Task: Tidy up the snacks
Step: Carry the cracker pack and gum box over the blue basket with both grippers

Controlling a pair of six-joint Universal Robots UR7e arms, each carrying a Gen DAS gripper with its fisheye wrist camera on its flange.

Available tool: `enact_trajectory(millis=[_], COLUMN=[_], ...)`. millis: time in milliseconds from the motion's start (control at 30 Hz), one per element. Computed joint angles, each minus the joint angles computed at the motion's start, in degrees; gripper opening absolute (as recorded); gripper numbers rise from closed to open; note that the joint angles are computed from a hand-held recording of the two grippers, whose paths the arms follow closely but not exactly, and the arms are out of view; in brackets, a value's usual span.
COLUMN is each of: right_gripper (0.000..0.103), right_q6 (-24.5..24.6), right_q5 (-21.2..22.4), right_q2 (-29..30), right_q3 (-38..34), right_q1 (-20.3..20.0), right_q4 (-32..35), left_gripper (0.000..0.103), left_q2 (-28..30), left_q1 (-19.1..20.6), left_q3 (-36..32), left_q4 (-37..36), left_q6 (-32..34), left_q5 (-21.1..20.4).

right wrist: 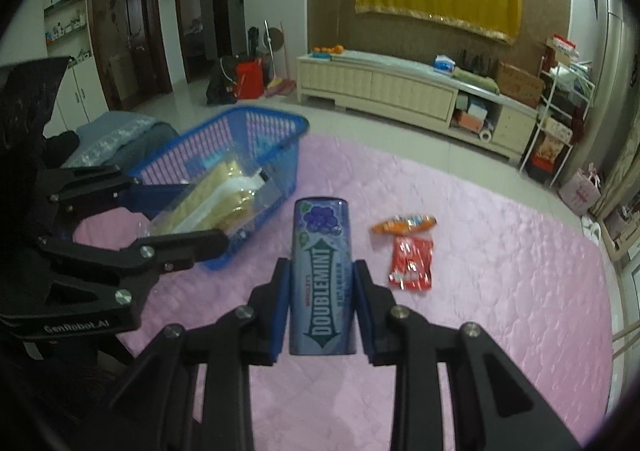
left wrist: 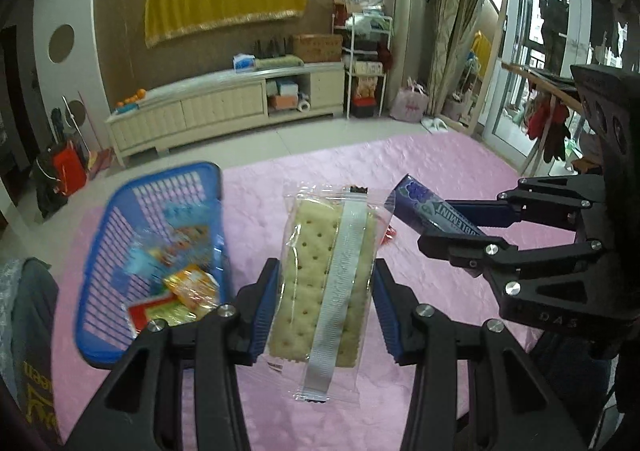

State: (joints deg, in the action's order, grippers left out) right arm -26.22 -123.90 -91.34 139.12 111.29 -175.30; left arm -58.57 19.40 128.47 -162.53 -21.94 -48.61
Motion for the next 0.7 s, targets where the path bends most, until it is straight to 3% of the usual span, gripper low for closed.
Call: enact_trajectory(millis=[400, 700], right_gripper=[0.034, 0.034], right_q6=[2.3, 1.93], right_q5=[-0.21, 1.4], right_q2=[9.62, 19.32], right_q3=[-9.3, -16.62], right_q1=[6.11, 7.68], right_q4=[1.27, 3.29], left_gripper=[0.043, 0.043], left_q2=[-11.36, -17.12], left_q1=[2.97, 5.84], left_q3=[0.57, 0.6], left_q4=[4.9, 10.5], left_q6=[2.51, 1.42], left_q5=[6.49, 10.24])
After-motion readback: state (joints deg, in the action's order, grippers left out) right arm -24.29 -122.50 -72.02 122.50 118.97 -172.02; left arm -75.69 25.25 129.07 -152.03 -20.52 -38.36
